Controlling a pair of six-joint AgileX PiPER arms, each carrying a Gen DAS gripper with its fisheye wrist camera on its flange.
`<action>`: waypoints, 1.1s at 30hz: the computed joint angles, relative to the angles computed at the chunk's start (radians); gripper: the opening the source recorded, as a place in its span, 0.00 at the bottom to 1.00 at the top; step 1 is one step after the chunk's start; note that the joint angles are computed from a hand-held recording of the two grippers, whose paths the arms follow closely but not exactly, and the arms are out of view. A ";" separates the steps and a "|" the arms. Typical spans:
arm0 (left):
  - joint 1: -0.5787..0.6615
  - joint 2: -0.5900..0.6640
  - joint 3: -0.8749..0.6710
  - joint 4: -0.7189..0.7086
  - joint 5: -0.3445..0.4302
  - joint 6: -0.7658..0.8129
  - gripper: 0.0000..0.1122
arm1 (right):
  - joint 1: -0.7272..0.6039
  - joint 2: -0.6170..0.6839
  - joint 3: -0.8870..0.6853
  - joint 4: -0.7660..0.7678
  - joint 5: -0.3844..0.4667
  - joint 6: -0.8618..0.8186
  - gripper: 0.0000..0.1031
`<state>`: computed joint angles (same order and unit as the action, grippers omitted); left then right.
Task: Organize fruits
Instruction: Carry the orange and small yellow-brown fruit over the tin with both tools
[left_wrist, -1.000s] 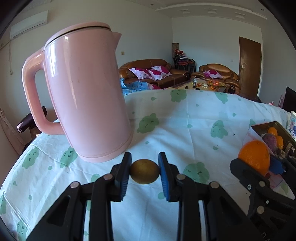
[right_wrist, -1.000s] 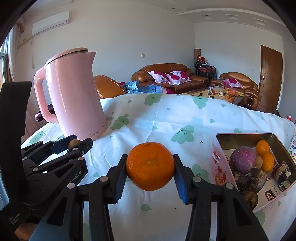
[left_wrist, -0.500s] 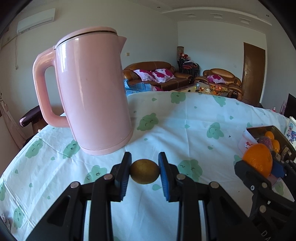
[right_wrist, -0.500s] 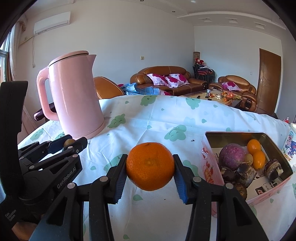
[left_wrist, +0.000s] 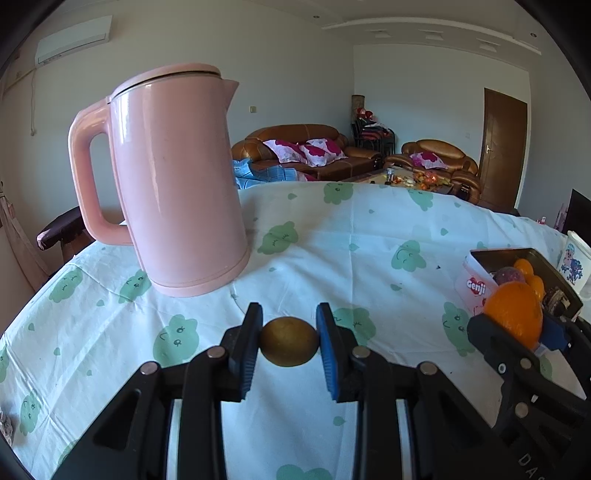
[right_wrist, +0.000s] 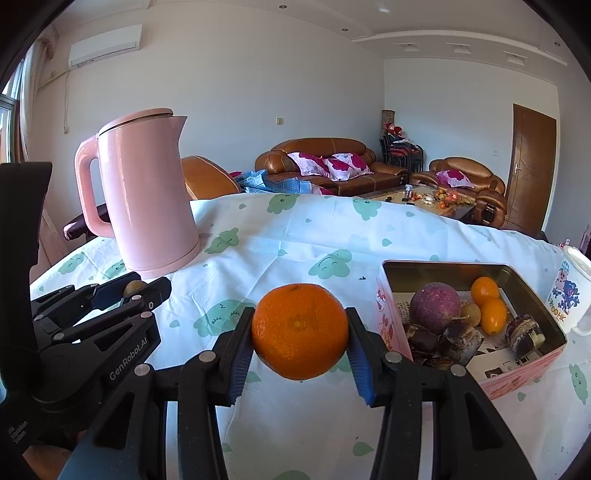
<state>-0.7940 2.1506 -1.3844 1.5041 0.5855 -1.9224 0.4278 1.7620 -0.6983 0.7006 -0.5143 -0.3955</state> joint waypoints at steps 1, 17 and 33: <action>-0.004 0.002 -0.004 -0.004 0.004 0.004 0.28 | 0.000 -0.005 0.007 -0.003 -0.005 0.002 0.48; -0.069 0.031 -0.063 -0.074 0.034 0.059 0.28 | -0.062 -0.074 0.114 -0.105 -0.038 0.071 0.48; -0.139 0.074 -0.148 -0.115 0.060 0.117 0.28 | -0.159 -0.140 0.210 -0.200 -0.073 0.119 0.48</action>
<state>-0.9333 2.2244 -1.5328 1.3891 0.6451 -1.8049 0.2687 1.6216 -0.4879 0.5003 -0.5868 -0.2769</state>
